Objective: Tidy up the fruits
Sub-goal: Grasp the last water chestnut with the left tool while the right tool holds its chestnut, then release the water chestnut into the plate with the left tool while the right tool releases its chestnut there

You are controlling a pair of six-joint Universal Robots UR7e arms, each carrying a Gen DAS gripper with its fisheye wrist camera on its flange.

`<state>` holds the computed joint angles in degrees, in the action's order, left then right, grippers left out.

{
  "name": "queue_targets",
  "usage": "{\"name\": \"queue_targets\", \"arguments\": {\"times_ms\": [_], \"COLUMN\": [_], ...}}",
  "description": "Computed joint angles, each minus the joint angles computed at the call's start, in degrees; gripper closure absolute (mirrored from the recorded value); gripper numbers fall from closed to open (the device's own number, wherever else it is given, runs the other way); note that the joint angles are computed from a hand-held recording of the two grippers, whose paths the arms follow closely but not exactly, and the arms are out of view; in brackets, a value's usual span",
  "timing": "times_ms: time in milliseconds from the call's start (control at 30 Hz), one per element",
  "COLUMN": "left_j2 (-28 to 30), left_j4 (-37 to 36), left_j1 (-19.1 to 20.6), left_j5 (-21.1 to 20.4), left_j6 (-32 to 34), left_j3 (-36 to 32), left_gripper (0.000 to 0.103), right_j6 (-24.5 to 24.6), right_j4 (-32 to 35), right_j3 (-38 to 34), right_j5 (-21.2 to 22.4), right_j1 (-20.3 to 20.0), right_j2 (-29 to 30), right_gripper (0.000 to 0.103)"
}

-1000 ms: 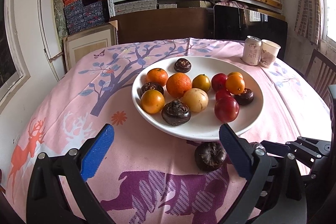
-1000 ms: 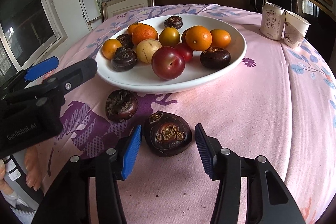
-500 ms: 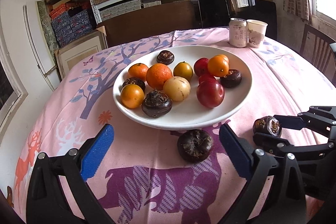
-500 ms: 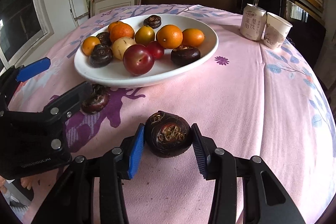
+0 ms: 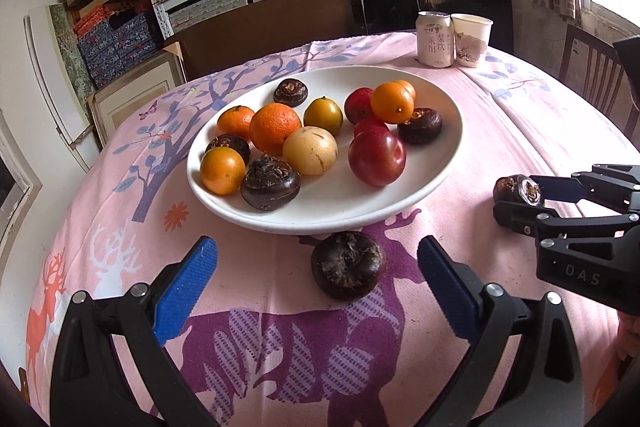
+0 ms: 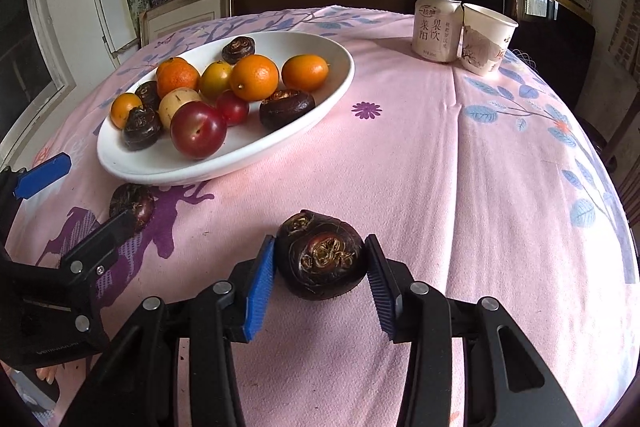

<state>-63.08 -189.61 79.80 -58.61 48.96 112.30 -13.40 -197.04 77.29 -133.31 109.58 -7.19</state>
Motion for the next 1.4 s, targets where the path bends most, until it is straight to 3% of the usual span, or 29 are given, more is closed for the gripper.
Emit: {"name": "queue_targets", "arguments": {"times_ms": [200, 233, 267, 333, 367, 633, 867, 1167, 1400], "left_j2": [-1.0, -1.1, -1.2, -1.4, -1.5, -1.4, -1.2, -1.3, -2.3], "left_j4": [7.6, 8.9, 10.2, 14.1, 16.3, 19.4, 25.1, 21.8, 15.3], "left_j1": [0.9, 1.1, 1.2, 1.6, 1.8, 2.7, 3.6, 2.8, 1.9], "left_j5": [-2.4, -2.9, -3.4, -4.2, -4.9, -6.8, -7.8, -6.5, -6.1], "left_j6": [-3.7, -4.2, -4.6, -5.8, -6.7, -9.3, -12.0, -9.5, -6.4], "left_j3": [-1.5, -1.8, -2.0, -3.0, -3.6, -5.4, -7.7, -5.9, -2.6], "left_gripper": [0.005, 0.009, 0.025, 0.046, 0.05, 0.058, 0.058, 0.06, 0.061], "right_j6": [-0.2, -0.2, -0.2, -0.4, -0.4, -0.7, -0.7, -0.6, -0.2], "right_j4": [0.4, 0.4, 0.4, 0.4, 0.4, 0.5, 0.5, 0.4, -0.8], "right_j3": [-0.5, -0.5, -0.5, -0.6, -0.6, -0.8, -0.8, -0.7, 0.3], "right_j5": [-0.5, -0.5, -0.6, -0.6, -0.7, -0.9, -1.0, -0.8, 0.9], "right_j1": [0.2, 0.2, 0.3, 0.3, 0.3, 0.3, 0.3, 0.3, 0.1], "right_j2": [0.3, 0.4, 0.4, 0.4, 0.5, 0.6, 0.6, 0.6, 0.1], "right_gripper": [0.056, 0.056, 0.056, 0.055, 0.055, 0.055, 0.055, 0.055, 0.058]}}
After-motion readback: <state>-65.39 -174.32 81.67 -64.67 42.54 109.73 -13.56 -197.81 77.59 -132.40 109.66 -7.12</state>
